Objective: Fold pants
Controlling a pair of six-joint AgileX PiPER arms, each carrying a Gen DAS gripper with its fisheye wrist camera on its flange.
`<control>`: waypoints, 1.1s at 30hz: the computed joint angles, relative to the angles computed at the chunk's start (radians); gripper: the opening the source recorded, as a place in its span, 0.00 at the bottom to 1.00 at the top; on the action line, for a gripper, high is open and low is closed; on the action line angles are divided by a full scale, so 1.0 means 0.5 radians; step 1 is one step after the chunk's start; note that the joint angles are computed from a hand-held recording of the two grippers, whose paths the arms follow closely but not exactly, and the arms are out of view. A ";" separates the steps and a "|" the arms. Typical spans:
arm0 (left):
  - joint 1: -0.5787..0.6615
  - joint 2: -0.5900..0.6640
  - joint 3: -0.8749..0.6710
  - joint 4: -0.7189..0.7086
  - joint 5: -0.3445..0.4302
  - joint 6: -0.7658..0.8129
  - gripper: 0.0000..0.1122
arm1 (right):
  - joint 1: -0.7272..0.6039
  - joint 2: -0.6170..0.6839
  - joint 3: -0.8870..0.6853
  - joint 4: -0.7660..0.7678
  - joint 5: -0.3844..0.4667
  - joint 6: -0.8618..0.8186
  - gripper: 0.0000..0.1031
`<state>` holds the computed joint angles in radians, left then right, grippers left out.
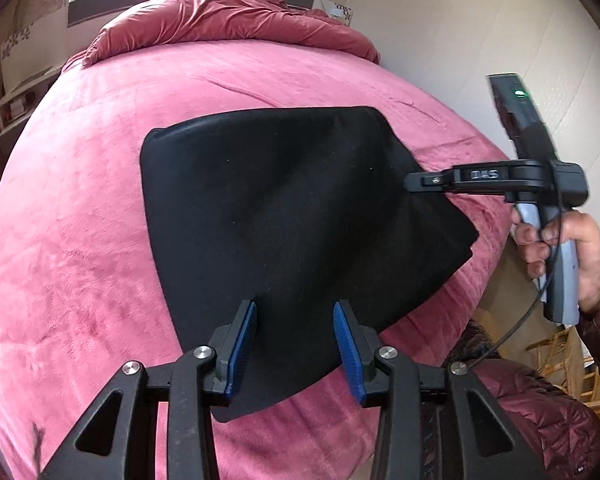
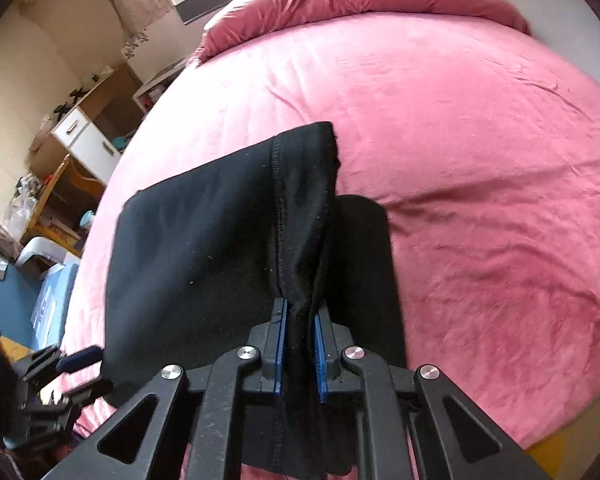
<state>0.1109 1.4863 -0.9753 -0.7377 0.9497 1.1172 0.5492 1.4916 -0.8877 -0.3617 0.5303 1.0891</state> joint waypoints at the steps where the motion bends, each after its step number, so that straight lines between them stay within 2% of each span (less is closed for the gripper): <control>1: -0.036 -0.012 0.016 0.029 -0.040 -0.018 0.36 | -0.021 0.035 -0.007 0.034 -0.010 -0.035 0.12; 6: -0.171 -0.058 0.098 0.126 -0.190 -0.111 0.37 | -0.081 0.133 0.069 0.044 -0.197 0.014 0.12; 9: -0.188 -0.077 0.121 0.124 -0.216 -0.122 0.37 | -0.067 0.112 0.083 0.004 -0.186 0.054 0.13; 12: -0.163 -0.075 0.120 0.098 -0.206 -0.109 0.39 | -0.013 0.105 0.028 -0.037 -0.067 0.090 0.17; 14: -0.135 -0.080 0.112 0.066 -0.187 -0.078 0.39 | 0.037 0.118 -0.046 -0.094 0.052 0.132 0.24; 18: -0.098 -0.089 0.080 0.049 -0.142 -0.065 0.39 | 0.219 0.140 -0.229 -0.358 0.414 0.335 0.27; 21: -0.001 -0.110 0.022 -0.040 -0.064 -0.012 0.39 | 0.304 0.127 -0.337 -0.502 0.583 0.416 0.28; 25: 0.115 -0.024 -0.183 -0.138 0.034 -0.063 0.39 | 0.351 0.200 -0.563 -0.557 0.607 0.367 0.31; 28: 0.141 0.153 -0.432 -0.143 0.066 -0.213 0.39 | 0.312 0.362 -0.778 -0.469 0.584 0.239 0.35; 33: 0.058 0.501 -0.839 -0.067 0.061 -0.514 0.39 | 0.219 0.580 -0.939 -0.309 0.580 0.074 0.37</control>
